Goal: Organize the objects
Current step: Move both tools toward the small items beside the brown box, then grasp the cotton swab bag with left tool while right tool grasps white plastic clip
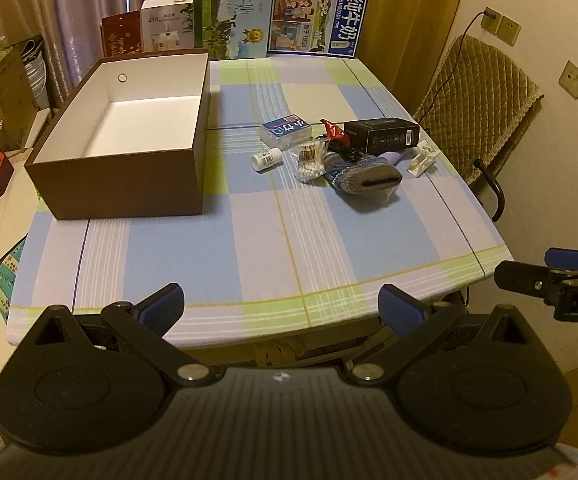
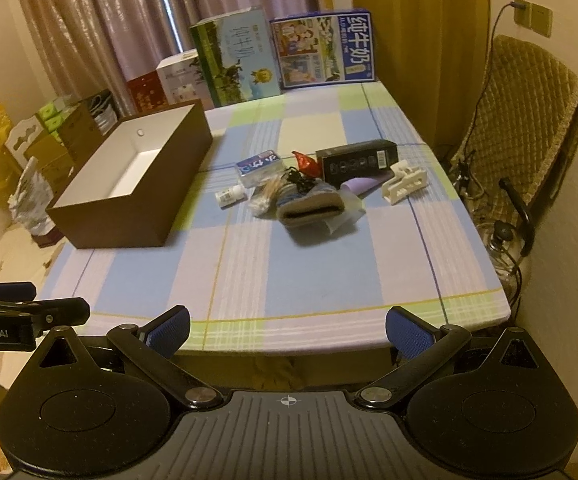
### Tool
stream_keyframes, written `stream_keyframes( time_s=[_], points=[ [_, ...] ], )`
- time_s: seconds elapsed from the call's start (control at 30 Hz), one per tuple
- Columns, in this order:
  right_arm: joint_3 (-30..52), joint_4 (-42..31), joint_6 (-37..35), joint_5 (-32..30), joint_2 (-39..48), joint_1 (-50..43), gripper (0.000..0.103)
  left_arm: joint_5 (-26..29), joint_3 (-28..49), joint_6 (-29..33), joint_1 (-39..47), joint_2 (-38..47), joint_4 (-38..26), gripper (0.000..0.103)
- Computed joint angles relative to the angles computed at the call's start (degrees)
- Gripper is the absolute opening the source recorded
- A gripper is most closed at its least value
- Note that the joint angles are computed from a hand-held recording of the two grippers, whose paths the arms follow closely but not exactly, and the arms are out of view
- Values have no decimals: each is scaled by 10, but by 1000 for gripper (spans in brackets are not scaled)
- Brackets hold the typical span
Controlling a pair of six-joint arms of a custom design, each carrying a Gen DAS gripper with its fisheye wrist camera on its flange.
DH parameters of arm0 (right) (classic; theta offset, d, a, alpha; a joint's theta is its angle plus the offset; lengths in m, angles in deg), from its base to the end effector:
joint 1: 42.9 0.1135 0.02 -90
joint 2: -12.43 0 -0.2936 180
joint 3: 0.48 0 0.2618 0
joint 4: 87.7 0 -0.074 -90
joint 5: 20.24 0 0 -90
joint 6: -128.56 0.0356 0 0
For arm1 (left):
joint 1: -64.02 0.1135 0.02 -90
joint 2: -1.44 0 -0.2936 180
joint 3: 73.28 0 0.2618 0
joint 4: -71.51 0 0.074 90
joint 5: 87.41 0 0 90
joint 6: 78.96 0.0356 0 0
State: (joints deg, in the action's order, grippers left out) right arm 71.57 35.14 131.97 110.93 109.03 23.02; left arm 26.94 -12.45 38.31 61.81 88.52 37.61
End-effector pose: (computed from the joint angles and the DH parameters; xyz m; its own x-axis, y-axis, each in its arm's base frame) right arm 0.1464 0.2702 0.1966 -0.6234 0.4468 -0.6417 0.4416 0.8784 0.1827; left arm 0.2920 -0.0260 0.1986 -0.6603 0.4432 -0.6063 0.6106 0.7868 -0.0898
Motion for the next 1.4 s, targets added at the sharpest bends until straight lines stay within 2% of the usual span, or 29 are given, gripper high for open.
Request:
stream_keyframes(
  time_s=[0.3, 0.33, 0.5, 0.7, 0.83, 1.17, 1.4],
  points=[
    [-18, 2, 31, 8, -3, -12, 101, 8, 34, 23, -8, 48, 5, 102],
    [-20, 0, 34, 8, -4, -13, 101, 31, 50, 71, -3, 63, -19, 102],
    [-33, -11, 44, 10, -11, -26, 101, 31, 73, 58, -18, 93, -12, 102],
    [-69, 20, 5, 18, -31, -54, 101, 20, 97, 29, -39, 124, 7, 102],
    [-109, 86, -65, 16, -52, -96, 101, 9, 112, 2, -54, 142, 23, 102],
    [-222, 314, -313, -22, -99, -256, 101, -43, 176, -83, -130, 220, 58, 102],
    [-302, 505, -480, -97, -87, -397, 88, -87, 245, -135, -188, 302, 74, 102]
  ],
)
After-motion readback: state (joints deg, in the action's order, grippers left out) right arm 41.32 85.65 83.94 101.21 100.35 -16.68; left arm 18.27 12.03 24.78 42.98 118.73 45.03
